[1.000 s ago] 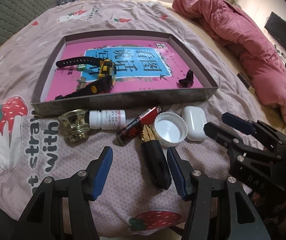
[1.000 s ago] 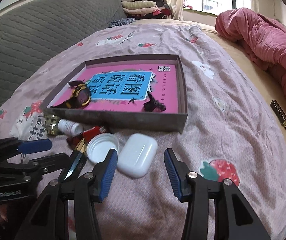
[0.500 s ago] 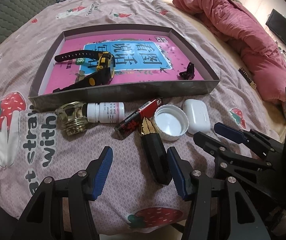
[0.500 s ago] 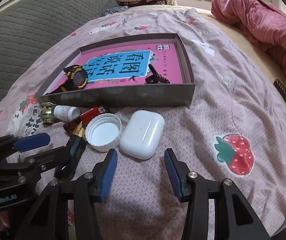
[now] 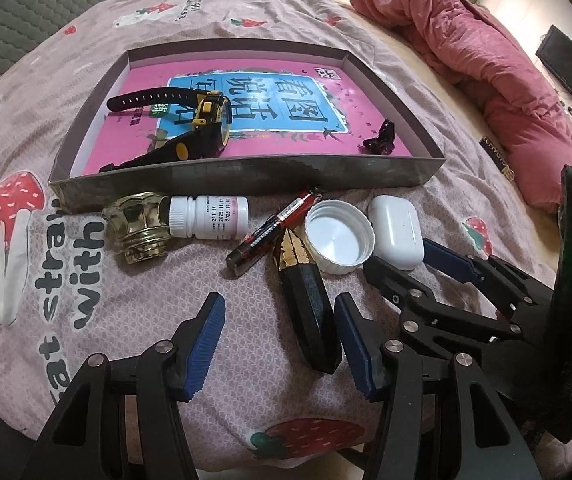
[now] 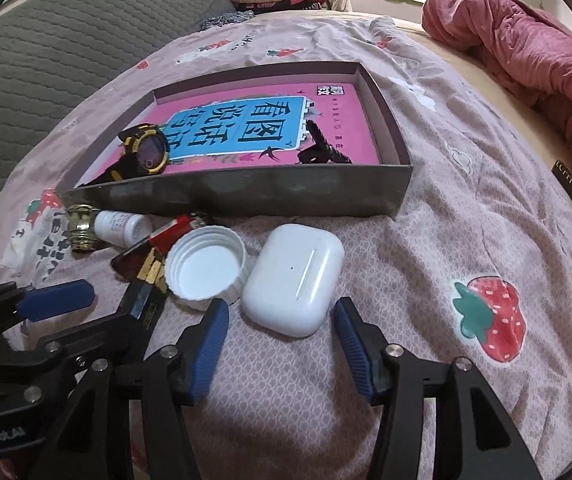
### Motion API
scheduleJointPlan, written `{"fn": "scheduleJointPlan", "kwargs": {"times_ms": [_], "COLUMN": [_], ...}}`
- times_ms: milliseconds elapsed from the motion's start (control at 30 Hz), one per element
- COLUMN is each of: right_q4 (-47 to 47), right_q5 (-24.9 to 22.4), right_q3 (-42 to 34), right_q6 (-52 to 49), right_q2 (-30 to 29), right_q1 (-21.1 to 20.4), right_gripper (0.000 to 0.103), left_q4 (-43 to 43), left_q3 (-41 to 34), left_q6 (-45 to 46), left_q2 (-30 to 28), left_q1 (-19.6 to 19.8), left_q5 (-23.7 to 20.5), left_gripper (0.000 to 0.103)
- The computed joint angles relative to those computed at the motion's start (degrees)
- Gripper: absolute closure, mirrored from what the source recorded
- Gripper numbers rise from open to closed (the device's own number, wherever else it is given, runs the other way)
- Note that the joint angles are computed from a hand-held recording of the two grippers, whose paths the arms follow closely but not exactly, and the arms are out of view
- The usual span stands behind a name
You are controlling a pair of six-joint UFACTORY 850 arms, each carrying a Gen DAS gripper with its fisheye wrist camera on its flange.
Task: Organize rigid objects
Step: 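Move both tools back toward the remaining items beside the tray, then grasp the black gold-tipped pen with the left tool while the right tool grasps the white earbud case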
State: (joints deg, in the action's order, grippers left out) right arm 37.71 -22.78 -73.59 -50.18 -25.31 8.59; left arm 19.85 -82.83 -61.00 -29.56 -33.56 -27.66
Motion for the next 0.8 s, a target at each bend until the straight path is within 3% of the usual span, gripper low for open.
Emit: {"fn": "scheduleJointPlan", "kwargs": {"times_ms": [533, 800], "right_q4": [-3.54, 0.31], "right_q5": [0.51, -0.92], "right_q3": [-1.45, -3.25], "right_q6": [5.88, 5.29], "right_q2": [-0.97, -2.44], "right_q1": [-0.64, -1.14], "right_gripper": [0.048, 0.048], "left_q4": [0.07, 0.62], "left_q3": [-4.23, -5.57], "left_q6": [0.19, -0.04], "left_q2": [-3.62, -5.01], "left_q1": [-0.73, -0.97], "left_q5": [-2.84, -3.68], "left_gripper": [0.044, 0.044]}}
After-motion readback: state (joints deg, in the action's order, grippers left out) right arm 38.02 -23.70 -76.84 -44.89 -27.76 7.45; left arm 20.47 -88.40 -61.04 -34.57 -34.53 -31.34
